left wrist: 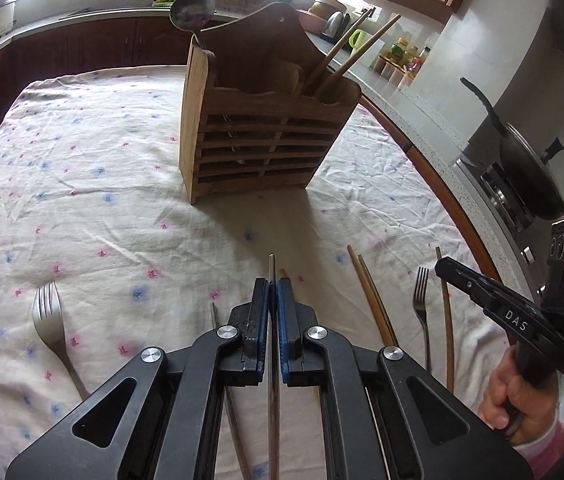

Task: Organize utensils
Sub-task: 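Close the left tool on a metal chopstick while the right tool grasps a wooden chopstick, then lift both held chopsticks and carry them over the wooden holder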

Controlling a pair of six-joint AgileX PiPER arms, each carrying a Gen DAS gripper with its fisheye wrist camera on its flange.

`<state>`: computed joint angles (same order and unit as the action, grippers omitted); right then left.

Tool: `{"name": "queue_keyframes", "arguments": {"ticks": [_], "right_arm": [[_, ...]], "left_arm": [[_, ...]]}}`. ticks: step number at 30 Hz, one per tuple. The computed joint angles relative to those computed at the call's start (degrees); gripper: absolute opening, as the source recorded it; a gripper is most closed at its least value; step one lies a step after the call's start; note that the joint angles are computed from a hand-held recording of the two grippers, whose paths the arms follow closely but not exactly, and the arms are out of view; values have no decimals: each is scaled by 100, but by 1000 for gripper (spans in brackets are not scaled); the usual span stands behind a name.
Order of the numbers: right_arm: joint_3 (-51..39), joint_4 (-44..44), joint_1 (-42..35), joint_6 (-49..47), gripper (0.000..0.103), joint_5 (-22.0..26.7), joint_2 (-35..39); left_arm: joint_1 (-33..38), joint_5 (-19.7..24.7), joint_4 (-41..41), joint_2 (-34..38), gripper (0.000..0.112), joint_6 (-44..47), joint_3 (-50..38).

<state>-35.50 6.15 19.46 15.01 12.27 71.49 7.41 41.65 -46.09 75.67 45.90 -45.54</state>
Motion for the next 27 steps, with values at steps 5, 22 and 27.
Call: {"name": "queue_keyframes", "arguments": {"ticks": [5,22,27], "right_arm": [[-40,-767,215,828,5,175,-445],[-669,-3493,1300,3501,5,939,-1413],[-782,-3739,1406,3690,5,957,-1396]], "left_arm": [[509,586,-345,-590,3,279,10],[2481,2504,-1265,-1490,3,1170,-218],[2727,2715,-1387,-1562,3,1259,-273]]}}
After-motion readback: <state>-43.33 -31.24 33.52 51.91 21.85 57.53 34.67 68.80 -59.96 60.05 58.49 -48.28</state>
